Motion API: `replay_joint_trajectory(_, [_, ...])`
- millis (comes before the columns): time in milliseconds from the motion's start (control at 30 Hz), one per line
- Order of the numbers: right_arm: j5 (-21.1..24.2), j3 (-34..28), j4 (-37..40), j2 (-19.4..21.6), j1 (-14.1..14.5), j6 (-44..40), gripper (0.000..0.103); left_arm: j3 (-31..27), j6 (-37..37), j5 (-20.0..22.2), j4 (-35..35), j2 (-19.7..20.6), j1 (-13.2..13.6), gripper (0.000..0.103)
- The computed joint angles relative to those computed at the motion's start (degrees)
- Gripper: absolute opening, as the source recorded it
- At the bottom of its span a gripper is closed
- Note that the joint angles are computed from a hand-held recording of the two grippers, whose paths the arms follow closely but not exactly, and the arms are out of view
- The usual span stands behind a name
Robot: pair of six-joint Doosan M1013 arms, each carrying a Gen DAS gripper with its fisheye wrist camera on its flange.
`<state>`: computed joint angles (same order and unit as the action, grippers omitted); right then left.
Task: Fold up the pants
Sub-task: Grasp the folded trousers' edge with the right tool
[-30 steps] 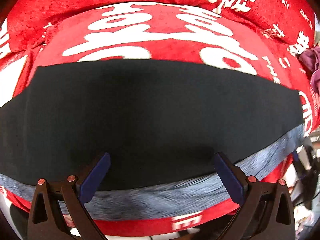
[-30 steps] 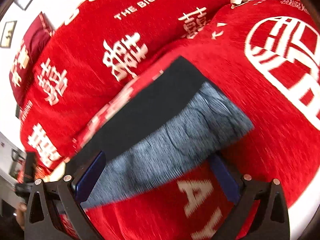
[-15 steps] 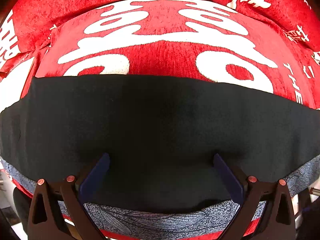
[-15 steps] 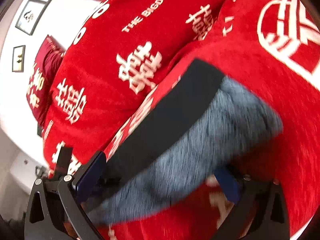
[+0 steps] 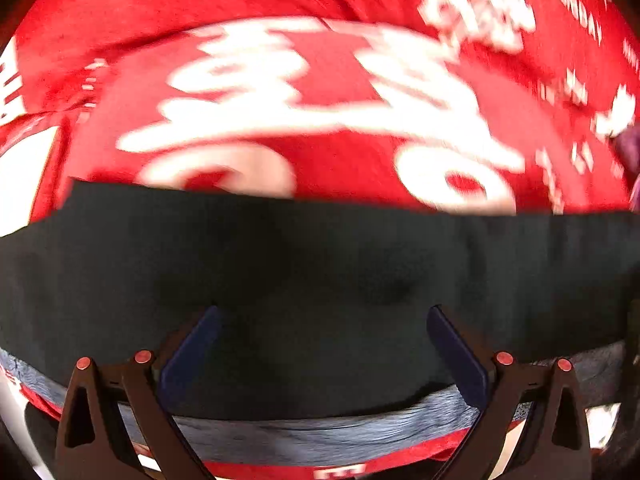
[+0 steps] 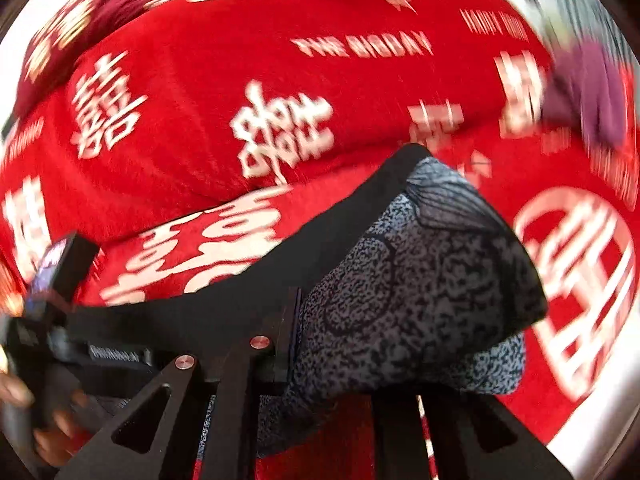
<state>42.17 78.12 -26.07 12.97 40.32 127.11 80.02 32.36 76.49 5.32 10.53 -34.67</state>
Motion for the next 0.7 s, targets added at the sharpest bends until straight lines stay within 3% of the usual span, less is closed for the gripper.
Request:
replay_joint_trajectory(200, [4.0, -4.3, -17.3, 2.7, 8.6, -3.6, 0.015, 9.2, -1.3, -4.5, 0.1, -8.9, 5.8, 0.103])
replay_joint_trajectory(400, [5.4, -6.3, -27.2, 7.7, 16.0, -13.2, 0.015, 18.4, -4.2, -8.2, -2.0, -16.1, 10.2, 0.103])
replay_joint_trajectory(600, [8.9, -7.1, -20.9, 11.4, 19.0, -29.8, 0.017, 22.1, -4.3, -11.5, -4.9, -19.0, 11.5, 0.103])
replay_joint_trajectory(700, [11.2, -7.7, -23.2, 12.5, 20.4, -31.1, 0.035, 21.3, -3.2, -12.6, -4.7, -19.0, 11.2, 0.103])
